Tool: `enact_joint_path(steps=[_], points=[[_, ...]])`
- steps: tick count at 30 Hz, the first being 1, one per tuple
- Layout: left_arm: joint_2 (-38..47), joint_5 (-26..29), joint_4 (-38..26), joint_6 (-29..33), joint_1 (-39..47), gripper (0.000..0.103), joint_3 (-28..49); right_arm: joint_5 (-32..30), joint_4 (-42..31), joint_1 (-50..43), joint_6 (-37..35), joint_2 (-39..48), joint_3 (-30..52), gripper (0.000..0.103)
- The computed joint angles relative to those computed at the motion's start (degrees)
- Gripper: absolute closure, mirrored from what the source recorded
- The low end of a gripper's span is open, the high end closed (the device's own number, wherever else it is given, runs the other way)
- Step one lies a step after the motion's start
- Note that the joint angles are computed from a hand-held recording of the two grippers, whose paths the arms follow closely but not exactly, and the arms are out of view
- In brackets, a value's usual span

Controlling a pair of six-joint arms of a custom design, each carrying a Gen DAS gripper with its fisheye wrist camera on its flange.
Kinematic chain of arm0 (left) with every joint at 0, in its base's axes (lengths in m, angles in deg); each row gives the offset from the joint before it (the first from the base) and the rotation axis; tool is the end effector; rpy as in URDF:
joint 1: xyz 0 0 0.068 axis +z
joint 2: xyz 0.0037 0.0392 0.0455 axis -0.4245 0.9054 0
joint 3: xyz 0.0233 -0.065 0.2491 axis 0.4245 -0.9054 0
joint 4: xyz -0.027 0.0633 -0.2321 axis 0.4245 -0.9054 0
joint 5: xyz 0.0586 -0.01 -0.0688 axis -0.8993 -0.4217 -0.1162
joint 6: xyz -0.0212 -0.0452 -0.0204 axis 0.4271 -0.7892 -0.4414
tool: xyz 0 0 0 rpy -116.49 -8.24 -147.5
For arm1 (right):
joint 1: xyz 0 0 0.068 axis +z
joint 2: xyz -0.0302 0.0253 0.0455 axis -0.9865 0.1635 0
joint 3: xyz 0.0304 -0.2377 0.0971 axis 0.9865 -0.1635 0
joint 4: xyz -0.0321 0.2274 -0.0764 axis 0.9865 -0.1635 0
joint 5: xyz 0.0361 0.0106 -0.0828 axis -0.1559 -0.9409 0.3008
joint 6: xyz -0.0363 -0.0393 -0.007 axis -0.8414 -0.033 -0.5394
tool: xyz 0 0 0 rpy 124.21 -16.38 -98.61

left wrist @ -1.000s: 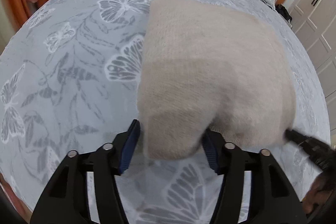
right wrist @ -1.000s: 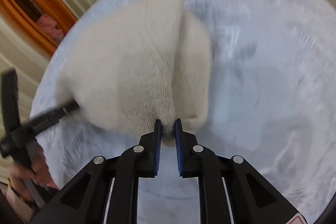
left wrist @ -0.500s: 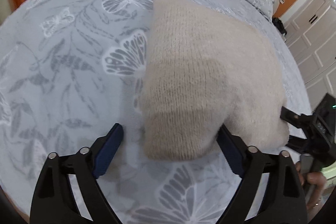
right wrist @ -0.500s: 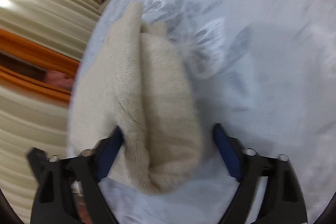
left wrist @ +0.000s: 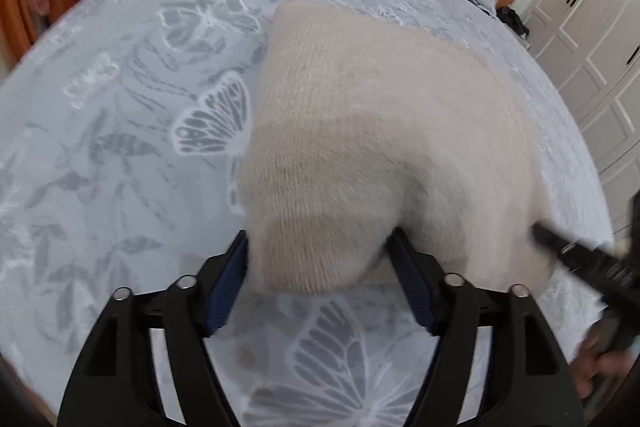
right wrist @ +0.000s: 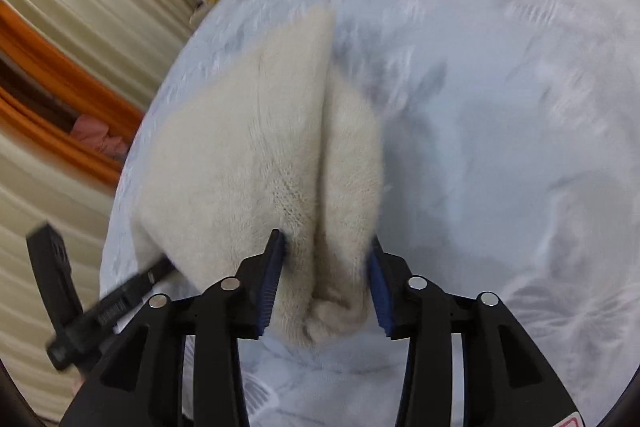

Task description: Fold small clothes

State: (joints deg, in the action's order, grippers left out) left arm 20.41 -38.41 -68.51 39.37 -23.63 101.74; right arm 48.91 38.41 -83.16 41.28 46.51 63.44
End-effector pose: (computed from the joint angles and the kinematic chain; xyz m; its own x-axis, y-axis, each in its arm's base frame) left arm 0.3663 -0.0057 0.2165 -0.8233 0.3285 -0.4629 0.4736 0.8471 -0.2412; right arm 0.2314 -0.0062 0.2511 -0.6220 0.6660 -0.4118 0.4860 0.7408 0.4637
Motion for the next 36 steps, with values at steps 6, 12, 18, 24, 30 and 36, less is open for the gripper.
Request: enact_joint_path(steps=[6,12,18,24,30,36], points=[[-14.91,-4.47,7.47,-2.53,-0.63,0.009,-12.44,18.11,-12.78,8.45,-5.72,-8.83,5.74,0.027],[-21.92,-7.36,10.52,-2.4,-2.76,0.007,-18.4,4.66,-7.44,-1.2,-8.62,-6.48,2.94,0.022],[-19.22,-7.84,10.14,-4.72,-1.25,0.006,-16.59,-6.91,-2.5,-10.7,-8.01,13.59,13.94,0.022],[-15.88,-7.72,10.3,-7.17,-0.49,0.005,-14.62,-13.56,-3.05,-10.06,-13.27,24.34,27.3,0.084],[-13.22,-8.43,10.64,-7.91,-1.11,0.006,-13.29,-5.89,-2.68,-7.89,-19.58,28.98,31.5,0.084],[-14.34,-11.03,12.14,-6.17,-3.02,0.006,-15.36,-5.0,1.76,-11.14,-16.58,22.29,21.11,0.067]])
